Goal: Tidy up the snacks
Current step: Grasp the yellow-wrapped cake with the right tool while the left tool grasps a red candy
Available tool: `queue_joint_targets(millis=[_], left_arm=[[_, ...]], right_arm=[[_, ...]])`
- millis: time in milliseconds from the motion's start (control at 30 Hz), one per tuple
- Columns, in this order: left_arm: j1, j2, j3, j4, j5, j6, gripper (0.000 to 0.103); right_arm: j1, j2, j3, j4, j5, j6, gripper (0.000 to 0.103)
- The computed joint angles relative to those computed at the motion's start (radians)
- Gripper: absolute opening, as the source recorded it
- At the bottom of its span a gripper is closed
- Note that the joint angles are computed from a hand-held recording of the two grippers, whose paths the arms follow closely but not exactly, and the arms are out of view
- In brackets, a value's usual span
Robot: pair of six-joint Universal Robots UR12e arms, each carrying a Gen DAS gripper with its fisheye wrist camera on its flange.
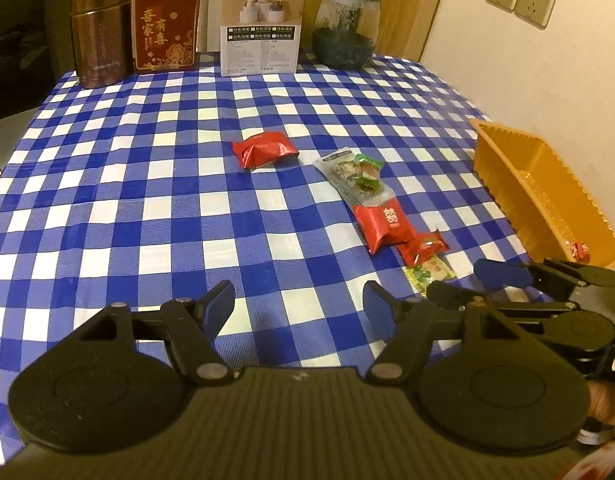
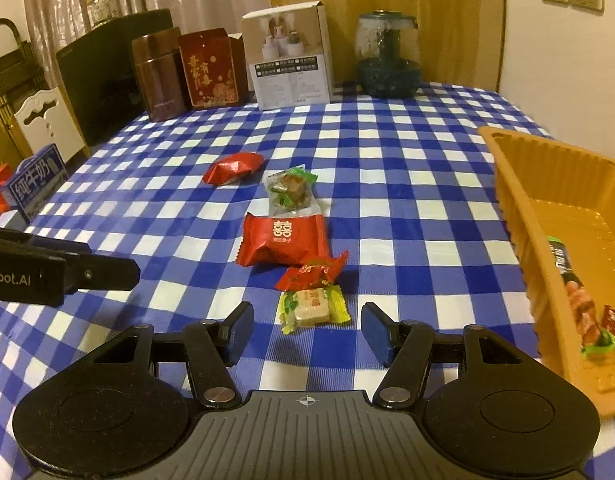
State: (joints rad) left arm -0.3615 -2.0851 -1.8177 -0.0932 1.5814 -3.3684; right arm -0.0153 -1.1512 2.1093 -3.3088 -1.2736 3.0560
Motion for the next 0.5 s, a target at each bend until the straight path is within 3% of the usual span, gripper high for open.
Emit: queue_joint_targets(millis=[167, 233, 500], left_arm=[[0.0, -0.014, 0.011, -0.004, -0.004, 0.0, 0.068], [-0.001, -0.016, 0.013, -0.005, -0.006, -0.001, 0.068], [-0.002, -0.022, 0.02, -0.015, -0.01, -0.003, 0.068]], right_arm=[[0.007, 0.028, -0.024, 0.003, -0.01, 0.006, 0.06], [0.011, 0.038, -0.031, 0.004, -0.015, 0.004, 0.05], [0.026, 0.053, -0.026, -0.046, -0.062, -0.053, 0.04]])
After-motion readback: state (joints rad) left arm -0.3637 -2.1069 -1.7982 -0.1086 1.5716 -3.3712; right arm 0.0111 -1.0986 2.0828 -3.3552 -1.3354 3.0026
